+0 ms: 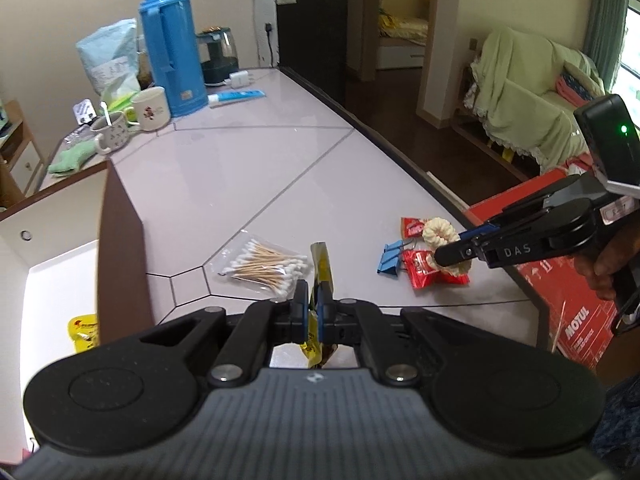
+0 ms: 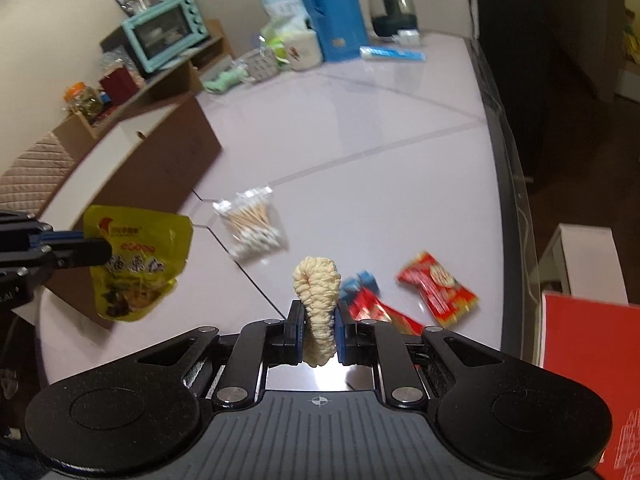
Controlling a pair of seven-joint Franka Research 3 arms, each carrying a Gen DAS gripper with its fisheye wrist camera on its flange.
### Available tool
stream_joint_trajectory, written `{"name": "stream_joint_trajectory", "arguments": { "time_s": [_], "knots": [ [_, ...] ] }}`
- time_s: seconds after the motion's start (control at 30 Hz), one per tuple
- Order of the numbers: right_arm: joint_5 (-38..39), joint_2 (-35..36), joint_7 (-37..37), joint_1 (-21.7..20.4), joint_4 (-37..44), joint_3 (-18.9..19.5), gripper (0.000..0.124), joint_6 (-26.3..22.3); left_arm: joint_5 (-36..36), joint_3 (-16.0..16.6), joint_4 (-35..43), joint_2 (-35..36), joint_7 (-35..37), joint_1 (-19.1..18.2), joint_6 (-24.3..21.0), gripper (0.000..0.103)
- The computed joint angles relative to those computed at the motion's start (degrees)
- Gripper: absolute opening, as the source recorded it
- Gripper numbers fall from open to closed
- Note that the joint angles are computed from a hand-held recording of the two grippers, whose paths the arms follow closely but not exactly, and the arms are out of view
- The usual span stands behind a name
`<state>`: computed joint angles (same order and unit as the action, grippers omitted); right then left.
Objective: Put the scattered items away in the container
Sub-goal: 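Carry the ring snack with the right tool while the left tool carries the yellow packet over the box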
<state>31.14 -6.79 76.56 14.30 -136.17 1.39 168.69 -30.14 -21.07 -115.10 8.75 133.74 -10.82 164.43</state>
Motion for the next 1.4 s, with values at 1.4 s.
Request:
{"name": "stream_joint_trajectory", "arguments": {
  "time_s": [1.4],
  "knots": [
    [-24.49, 44.69, 27.25, 13.35, 66.22, -0.1, 0.014, -13.97, -6.77, 7.3, 23.67, 12.6, 18.88, 15.04, -10.4, 0.002]
  ]
}}
